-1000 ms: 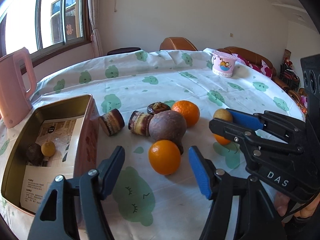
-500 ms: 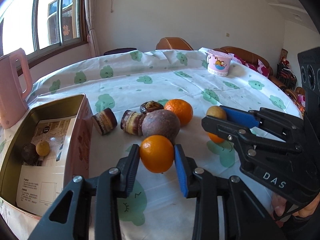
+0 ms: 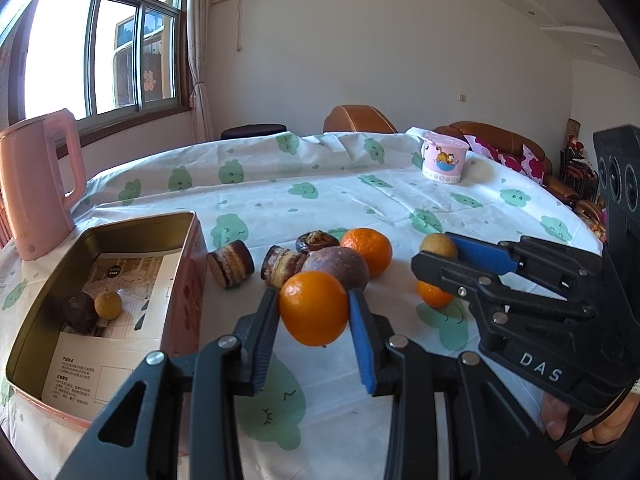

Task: Organize fruits
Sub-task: 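Carry the orange and the kiwi over the tin box with both tools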

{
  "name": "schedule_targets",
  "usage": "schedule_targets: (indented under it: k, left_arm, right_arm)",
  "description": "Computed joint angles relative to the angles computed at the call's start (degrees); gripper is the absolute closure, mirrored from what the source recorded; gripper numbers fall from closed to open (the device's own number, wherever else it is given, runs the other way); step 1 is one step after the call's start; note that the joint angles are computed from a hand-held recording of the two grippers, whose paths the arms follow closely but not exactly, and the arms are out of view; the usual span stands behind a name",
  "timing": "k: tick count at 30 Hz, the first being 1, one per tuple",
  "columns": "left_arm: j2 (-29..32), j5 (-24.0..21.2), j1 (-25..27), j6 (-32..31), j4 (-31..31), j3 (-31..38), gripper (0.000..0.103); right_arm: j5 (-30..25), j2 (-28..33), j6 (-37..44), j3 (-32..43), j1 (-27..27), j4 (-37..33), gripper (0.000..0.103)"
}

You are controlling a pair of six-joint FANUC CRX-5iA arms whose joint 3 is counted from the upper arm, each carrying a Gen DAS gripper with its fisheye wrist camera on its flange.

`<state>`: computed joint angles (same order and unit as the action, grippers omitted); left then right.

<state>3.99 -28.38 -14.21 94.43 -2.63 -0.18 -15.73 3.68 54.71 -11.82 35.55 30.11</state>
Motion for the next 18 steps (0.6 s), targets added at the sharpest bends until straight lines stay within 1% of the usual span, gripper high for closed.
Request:
schedule_targets:
  k: [10,14,18]
  left_arm:
    - [-1.3,2.6,-0.5,3.8,-3.7,-1.0,0.067]
    - [-1.5,2.8,-0.8,5.4,-5.3,-0.9,0.067]
    - [-1.6,3.1,-0.9,6.2,-6.0,-1.0,0.067]
  right_arm:
    - [4.3,-1.1,-8.6,-3.9,-1.1,9.7,0.073]
    - [6.6,-1.6,-13.5,-5.9,-2.0,15.4,0.073]
    - [7.7,-1.8,-16.3,-6.8,-2.6,18.4,0.073]
